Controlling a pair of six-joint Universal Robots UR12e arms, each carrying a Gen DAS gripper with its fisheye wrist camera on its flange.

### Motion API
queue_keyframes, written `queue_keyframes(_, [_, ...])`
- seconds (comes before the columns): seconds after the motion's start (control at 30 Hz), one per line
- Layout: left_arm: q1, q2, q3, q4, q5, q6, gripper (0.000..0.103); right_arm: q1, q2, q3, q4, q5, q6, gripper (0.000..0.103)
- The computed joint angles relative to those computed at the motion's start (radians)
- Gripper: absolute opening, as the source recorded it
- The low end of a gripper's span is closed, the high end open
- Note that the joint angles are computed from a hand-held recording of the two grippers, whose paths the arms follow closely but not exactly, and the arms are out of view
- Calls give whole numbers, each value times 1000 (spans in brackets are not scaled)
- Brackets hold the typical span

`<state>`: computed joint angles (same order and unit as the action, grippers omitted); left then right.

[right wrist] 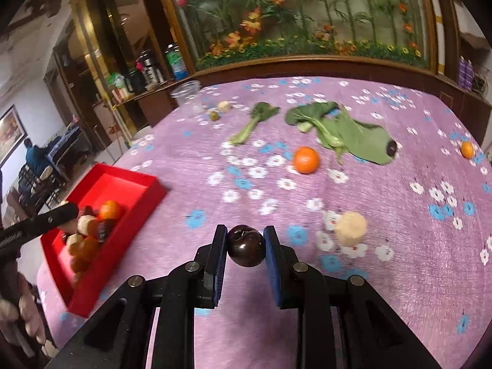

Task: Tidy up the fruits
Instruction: 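Grasp a yam slice with left tool while right tool grasps a dark plum, then carry yam slice and plum into the red tray and open both tools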

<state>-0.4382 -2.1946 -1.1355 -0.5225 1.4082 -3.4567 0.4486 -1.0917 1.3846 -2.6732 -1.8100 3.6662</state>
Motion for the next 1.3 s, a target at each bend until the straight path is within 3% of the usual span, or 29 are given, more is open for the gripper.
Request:
queue_keyframes(0.2, [34,45,-78,58,87,-38,27,31,58,-120,62,33,-57,26])
queue_keyframes(0.47, [57,45,-94,35,157,-42,27,52,187,-335,174,160,-114,27])
queue_keyframes(0.67, [66,30,-81,11,147,-24,27,64,301,-524,273,213,-161,27])
queue_keyframes(0.87, [65,21,-73,3,149,1,27,59,385,-659,345,273,-152,27])
queue_keyframes(1.07, [61,15,-66,2,157,9,28,65,432,-736,394,273,-168,28])
queue_keyframes(1.2, [60,15,-67,12,155,12,38,69,441,-754,408,262,-184,28])
queue_keyframes(1.3, [58,17,-68,17,162,11,39,72,443,-759,407,256,-187,28])
